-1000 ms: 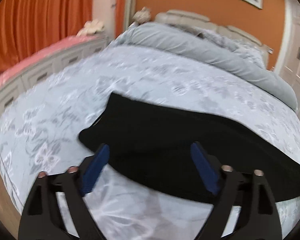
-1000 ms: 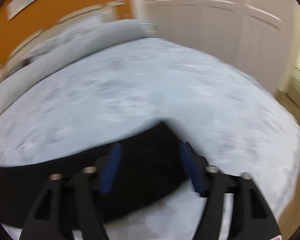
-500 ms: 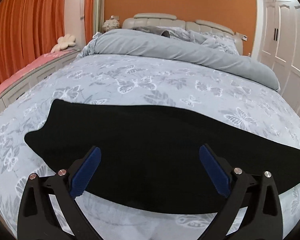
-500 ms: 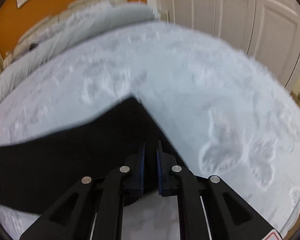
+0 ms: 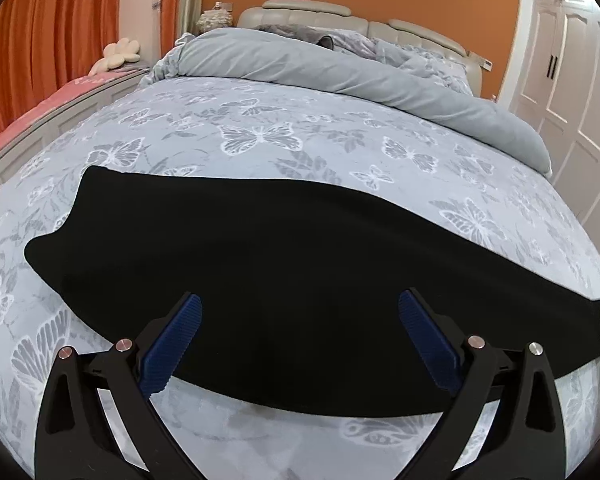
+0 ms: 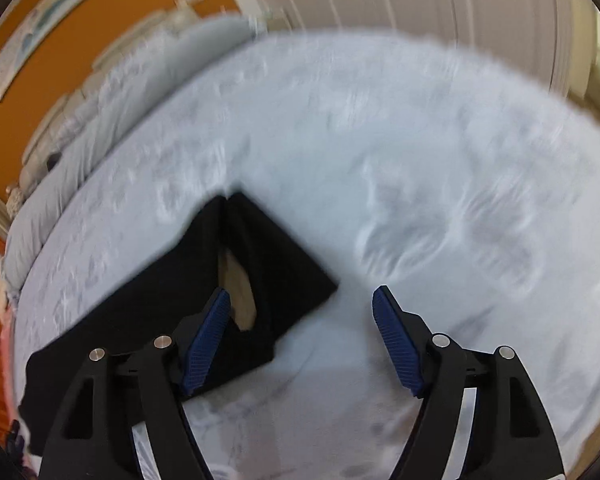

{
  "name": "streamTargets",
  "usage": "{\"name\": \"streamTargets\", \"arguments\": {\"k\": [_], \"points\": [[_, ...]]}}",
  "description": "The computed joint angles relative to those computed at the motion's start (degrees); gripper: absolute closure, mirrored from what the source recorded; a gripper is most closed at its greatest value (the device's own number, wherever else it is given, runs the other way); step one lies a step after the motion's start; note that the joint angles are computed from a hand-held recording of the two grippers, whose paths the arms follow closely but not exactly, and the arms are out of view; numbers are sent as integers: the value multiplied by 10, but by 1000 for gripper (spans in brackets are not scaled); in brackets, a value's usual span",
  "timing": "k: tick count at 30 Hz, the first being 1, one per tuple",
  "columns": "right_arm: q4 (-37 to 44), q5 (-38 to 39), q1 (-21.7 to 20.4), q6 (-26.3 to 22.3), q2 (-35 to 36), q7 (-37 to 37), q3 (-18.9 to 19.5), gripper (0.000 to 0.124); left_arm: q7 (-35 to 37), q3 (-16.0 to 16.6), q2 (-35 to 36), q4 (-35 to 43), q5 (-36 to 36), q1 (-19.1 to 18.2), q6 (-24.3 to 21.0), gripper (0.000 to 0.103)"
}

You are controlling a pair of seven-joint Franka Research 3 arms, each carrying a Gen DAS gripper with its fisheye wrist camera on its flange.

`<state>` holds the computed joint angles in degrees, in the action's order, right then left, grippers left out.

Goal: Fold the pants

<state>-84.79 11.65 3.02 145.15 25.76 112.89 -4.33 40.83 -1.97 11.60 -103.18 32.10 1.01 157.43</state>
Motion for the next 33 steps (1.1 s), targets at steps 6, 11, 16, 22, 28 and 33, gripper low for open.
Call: {"name": "streamTargets", "arguments": {"k": [6,11,16,22,28,33], "points": [[22,-41,25,-4,5,45,-16,48,6,0,-7,-6,11,-7,-4,6],[-37,-118,51,84,-47,80,-35,47,-2,-1,-12,-10,13,-1,2,5],[35,-128,44,-29,8,59,-29,46,23,-7,-11,-10,-10,3,2,5],[38,-55,9,19,34,17,9,110,24,-5,-3,-2,4,-5,-7,5],[74,114,-20,72,26,-116,98,110,37,-8,-8,-4,-35,6,-5,5],[166,171,26,62,56,-220,143,110,50,-9,-27,-23,-86,25,10,5]]}}
